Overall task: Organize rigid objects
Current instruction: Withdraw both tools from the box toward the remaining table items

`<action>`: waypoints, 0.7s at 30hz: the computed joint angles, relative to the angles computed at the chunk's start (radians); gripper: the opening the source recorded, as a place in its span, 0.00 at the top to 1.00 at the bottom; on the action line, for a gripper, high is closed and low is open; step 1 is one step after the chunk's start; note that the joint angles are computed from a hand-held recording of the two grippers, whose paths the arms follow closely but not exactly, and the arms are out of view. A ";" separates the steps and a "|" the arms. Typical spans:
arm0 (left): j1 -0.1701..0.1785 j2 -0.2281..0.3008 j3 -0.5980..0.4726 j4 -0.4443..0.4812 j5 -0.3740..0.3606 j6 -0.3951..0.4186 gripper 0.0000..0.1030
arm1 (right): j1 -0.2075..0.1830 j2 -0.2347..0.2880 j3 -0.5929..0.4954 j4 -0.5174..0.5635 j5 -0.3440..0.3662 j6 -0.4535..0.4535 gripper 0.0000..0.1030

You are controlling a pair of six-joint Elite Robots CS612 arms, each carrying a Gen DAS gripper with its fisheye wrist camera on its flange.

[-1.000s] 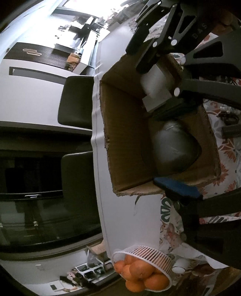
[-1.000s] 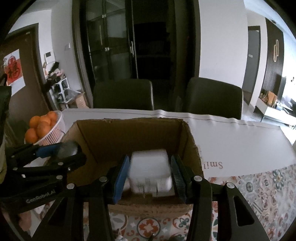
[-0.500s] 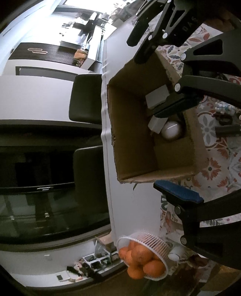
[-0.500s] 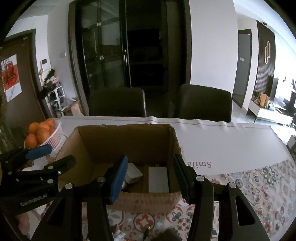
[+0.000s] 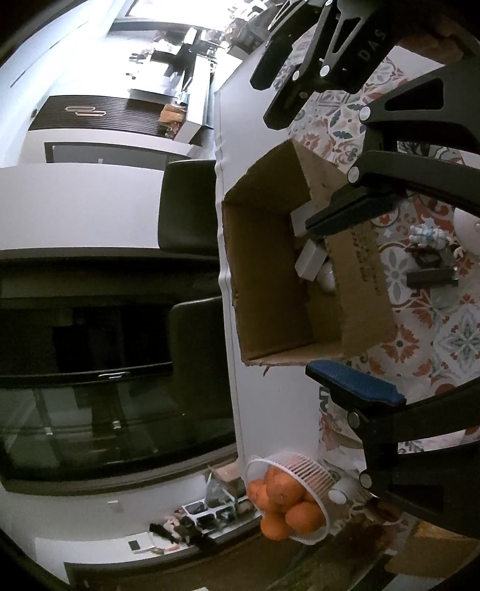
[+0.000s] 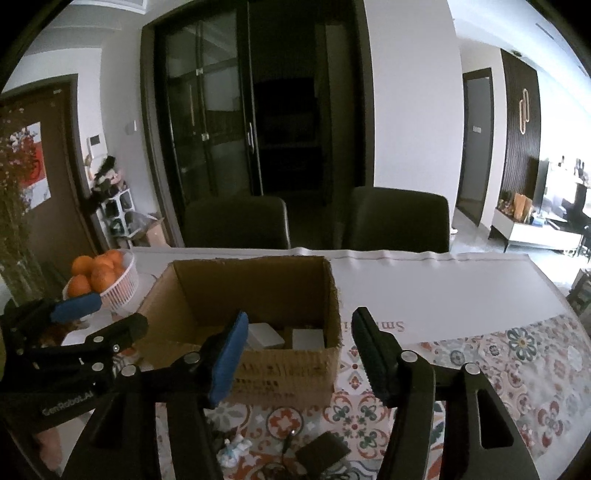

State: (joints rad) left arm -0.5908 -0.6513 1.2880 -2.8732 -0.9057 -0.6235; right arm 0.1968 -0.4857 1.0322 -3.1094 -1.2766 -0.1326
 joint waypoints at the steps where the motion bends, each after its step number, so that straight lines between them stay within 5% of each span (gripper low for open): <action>1: -0.003 -0.002 0.005 -0.003 0.002 -0.001 0.33 | -0.002 -0.005 0.011 -0.009 0.004 -0.003 0.39; 21: -0.057 -0.032 0.076 0.104 0.014 -0.184 0.26 | -0.031 -0.051 0.130 -0.003 0.077 -0.107 0.36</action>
